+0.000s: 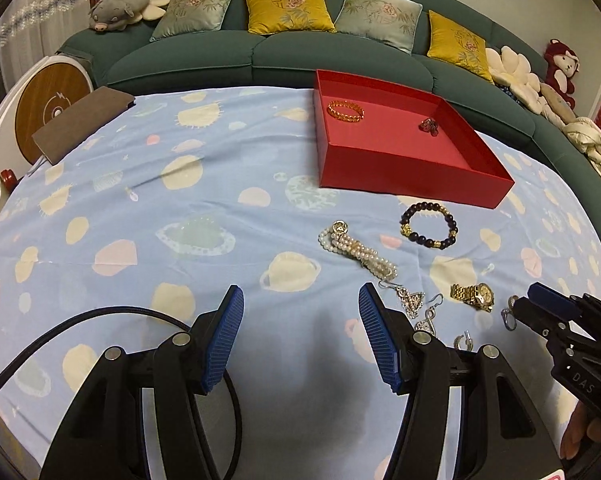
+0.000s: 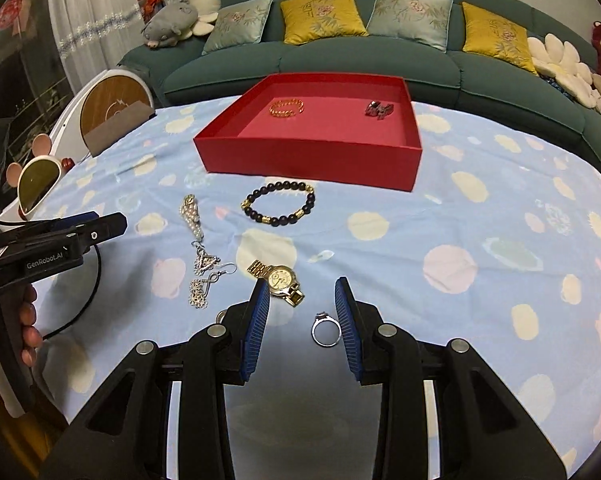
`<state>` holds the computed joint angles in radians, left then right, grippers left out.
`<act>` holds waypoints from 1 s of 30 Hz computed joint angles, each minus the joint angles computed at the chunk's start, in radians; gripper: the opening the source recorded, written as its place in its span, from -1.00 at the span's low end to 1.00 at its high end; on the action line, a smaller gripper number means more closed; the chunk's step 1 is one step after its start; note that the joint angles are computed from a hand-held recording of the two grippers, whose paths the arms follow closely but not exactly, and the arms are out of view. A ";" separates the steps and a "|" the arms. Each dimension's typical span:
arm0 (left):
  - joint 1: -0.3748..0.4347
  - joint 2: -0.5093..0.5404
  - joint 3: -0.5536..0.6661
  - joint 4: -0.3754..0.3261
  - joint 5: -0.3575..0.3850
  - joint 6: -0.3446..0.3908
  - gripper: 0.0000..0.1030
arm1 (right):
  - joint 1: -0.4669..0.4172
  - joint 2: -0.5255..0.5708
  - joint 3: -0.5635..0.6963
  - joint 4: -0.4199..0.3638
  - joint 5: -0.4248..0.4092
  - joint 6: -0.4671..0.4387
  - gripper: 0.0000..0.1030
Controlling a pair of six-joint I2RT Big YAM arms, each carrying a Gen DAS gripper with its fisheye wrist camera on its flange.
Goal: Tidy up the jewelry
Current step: 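Move both open tools back toward the remaining jewelry, then grasp the pearl necklace with the left tool while the right tool grasps the gold watch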
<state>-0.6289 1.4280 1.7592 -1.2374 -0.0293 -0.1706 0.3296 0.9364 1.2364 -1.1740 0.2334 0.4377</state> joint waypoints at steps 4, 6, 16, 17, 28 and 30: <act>0.006 0.000 -0.012 0.000 0.004 0.012 0.13 | -0.006 0.026 -0.002 0.009 -0.022 -0.019 -0.35; 0.010 0.002 -0.011 -0.003 0.017 0.010 0.13 | -0.017 0.034 -0.006 0.016 -0.037 -0.018 -0.35; 0.018 0.014 0.007 -0.008 0.049 -0.010 0.13 | -0.029 0.070 -0.011 0.039 -0.066 -0.035 -0.34; 0.018 0.015 0.008 -0.007 0.051 -0.013 0.13 | -0.027 0.072 -0.010 0.041 -0.063 -0.039 -0.34; 0.006 0.016 0.006 0.000 0.055 -0.020 0.13 | -0.049 0.074 -0.017 0.070 -0.092 -0.065 -0.36; 0.002 0.019 0.008 0.000 0.051 -0.018 0.13 | -0.043 0.078 -0.011 0.058 -0.087 -0.069 -0.48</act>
